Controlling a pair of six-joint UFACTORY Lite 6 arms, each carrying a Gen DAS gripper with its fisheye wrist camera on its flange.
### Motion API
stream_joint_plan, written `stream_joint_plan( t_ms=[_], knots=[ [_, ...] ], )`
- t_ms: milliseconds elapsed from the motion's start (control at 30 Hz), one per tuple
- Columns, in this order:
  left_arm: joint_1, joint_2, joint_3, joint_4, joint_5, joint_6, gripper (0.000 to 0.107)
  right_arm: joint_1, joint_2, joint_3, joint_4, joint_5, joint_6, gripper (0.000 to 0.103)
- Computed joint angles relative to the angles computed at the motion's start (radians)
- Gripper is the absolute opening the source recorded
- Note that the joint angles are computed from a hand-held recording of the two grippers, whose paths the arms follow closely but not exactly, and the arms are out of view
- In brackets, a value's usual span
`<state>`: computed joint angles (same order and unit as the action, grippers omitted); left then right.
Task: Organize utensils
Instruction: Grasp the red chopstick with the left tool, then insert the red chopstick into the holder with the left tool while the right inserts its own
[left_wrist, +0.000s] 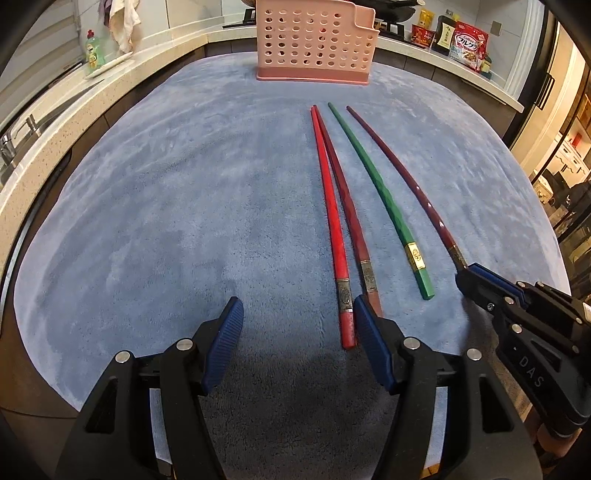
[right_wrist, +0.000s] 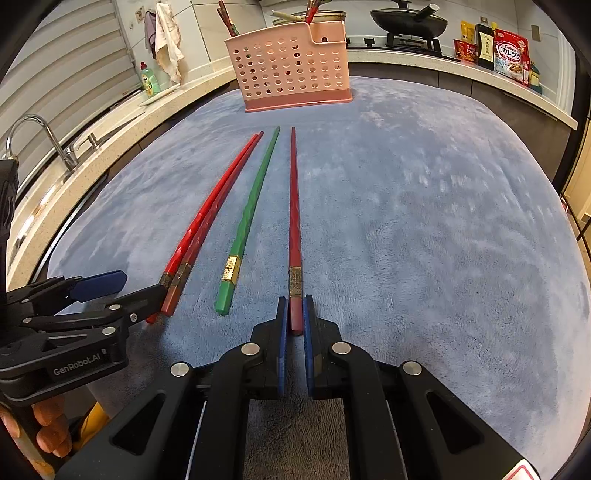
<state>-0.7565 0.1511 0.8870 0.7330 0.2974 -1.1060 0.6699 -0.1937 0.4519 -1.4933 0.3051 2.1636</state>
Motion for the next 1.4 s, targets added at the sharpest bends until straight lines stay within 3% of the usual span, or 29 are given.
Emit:
stream_joint_plan(
  t_ms=[133, 300, 567, 933, 1400],
  knots=[
    [-0.005, 0.007, 0.004, 0.05, 0.014, -0.047, 0.052, 0.001, 0.0, 0.0, -0.001, 0.001, 0.001, 0.007],
    [0.013, 0.007, 0.006, 0.063, 0.023, -0.051, 0.032, 0.001, 0.002, 0.0, -0.003, 0.002, 0.003, 0.007],
    [0.027, 0.006, 0.012, 0.056, 0.044, -0.041, 0.011, -0.003, 0.001, 0.0, 0.005, -0.004, -0.006, 0.007],
    [0.065, -0.019, 0.003, -0.073, 0.032, 0.09, 0.009, -0.027, -0.088, -0.034, 0.13, 0.008, -0.129, 0.007],
    [0.137, -0.124, 0.023, -0.226, 0.065, 0.258, 0.008, -0.087, -0.302, 0.003, 0.454, 0.066, -0.522, 0.007]
  ],
)
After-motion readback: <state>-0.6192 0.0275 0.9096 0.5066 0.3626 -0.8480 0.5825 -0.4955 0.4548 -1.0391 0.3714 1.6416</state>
